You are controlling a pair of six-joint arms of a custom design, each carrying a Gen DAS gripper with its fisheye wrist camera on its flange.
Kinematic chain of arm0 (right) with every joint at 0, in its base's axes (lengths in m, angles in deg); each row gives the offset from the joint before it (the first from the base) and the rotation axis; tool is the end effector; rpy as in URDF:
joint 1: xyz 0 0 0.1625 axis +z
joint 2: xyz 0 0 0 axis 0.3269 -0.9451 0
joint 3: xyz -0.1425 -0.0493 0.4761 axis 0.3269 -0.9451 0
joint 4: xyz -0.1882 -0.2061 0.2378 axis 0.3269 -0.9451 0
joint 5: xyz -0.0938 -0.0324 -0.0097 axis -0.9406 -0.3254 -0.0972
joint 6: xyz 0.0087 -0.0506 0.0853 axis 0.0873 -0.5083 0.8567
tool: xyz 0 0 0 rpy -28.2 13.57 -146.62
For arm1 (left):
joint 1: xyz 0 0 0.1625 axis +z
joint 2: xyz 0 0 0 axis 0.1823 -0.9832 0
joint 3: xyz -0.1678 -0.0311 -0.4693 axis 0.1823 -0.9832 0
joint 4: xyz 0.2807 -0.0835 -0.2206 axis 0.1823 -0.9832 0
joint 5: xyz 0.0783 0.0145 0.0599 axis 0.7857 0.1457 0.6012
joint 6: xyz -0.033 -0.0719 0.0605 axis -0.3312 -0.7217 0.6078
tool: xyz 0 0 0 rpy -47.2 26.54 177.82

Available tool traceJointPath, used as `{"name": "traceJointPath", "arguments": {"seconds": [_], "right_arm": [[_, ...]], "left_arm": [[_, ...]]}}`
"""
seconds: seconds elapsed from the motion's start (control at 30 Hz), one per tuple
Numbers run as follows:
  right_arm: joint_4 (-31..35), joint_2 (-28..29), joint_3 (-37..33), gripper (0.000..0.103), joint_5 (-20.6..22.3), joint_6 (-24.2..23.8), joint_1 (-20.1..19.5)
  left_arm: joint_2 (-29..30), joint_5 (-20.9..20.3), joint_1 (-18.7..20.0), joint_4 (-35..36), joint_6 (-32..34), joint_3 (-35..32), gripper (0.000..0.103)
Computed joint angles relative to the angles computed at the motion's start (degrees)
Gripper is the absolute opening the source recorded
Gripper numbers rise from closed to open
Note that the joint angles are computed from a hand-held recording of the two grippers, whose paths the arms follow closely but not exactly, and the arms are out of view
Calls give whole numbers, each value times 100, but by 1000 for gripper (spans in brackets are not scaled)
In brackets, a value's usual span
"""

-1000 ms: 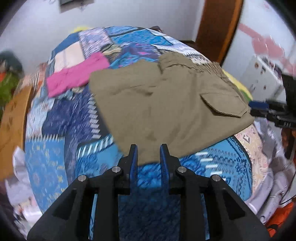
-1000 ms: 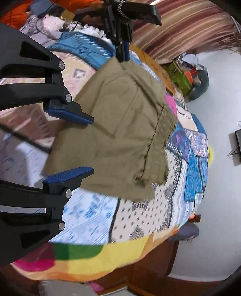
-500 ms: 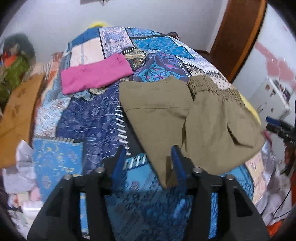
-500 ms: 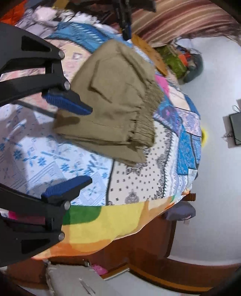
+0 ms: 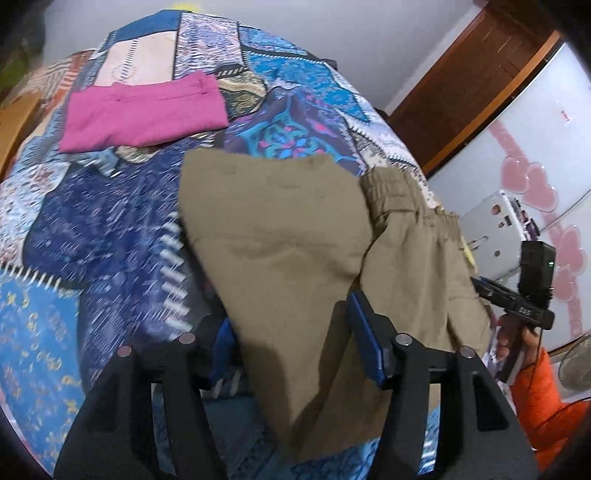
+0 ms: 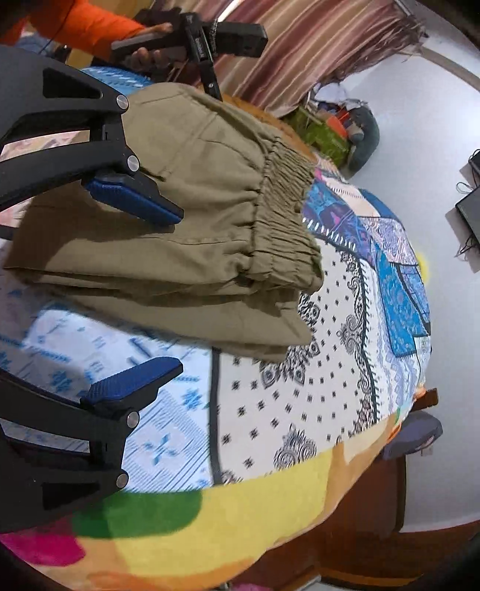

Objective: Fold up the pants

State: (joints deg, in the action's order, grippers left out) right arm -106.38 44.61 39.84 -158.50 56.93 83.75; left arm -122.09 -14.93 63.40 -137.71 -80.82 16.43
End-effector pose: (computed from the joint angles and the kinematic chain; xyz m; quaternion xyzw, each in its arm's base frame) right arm 0.2979 -0.7788 0.1082 0.2421 -0.9566 0.1389 0.0834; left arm -0.0300 -0.7396 0.3287 0.0350 0.9501 -0.2597 0.1691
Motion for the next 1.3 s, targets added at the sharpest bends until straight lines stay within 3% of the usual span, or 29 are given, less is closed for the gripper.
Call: {"name": "traceJointPath", "arguments": {"seconds": [0.2,0.27,0.33,0.4,0.5,0.67,0.83,1.1,1.3], "right_arm": [[340,189,-395,72,313,61,-51],[338,226,-456,68,331,29,-58],[297,244,-488,60,316,-13,-65],[243,257,-513,43,282,-19,-66],[233,249,-553,27,265,-102,-53],[137,229,-586,15,-15,-526,89],[233,171,-683,11,71,-570,136],[123,187,-902,9,-85,-1073,394],[209,426,-1518,9,-30,-1312,584]], "left_arm": [[191,-187,57,1,21,-302,58],[253,52,7,6,46,-361,49],[320,341,-48,46,67,-431,33],[364,566,-91,111,85,-487,25],[415,929,-184,161,150,-529,9],[465,1672,-484,-316,816,-325,5],[402,1854,-699,-540,1194,-273,4],[415,2212,-997,-850,1804,-392,3],[356,2444,-1109,-1217,2196,-547,3]]}}
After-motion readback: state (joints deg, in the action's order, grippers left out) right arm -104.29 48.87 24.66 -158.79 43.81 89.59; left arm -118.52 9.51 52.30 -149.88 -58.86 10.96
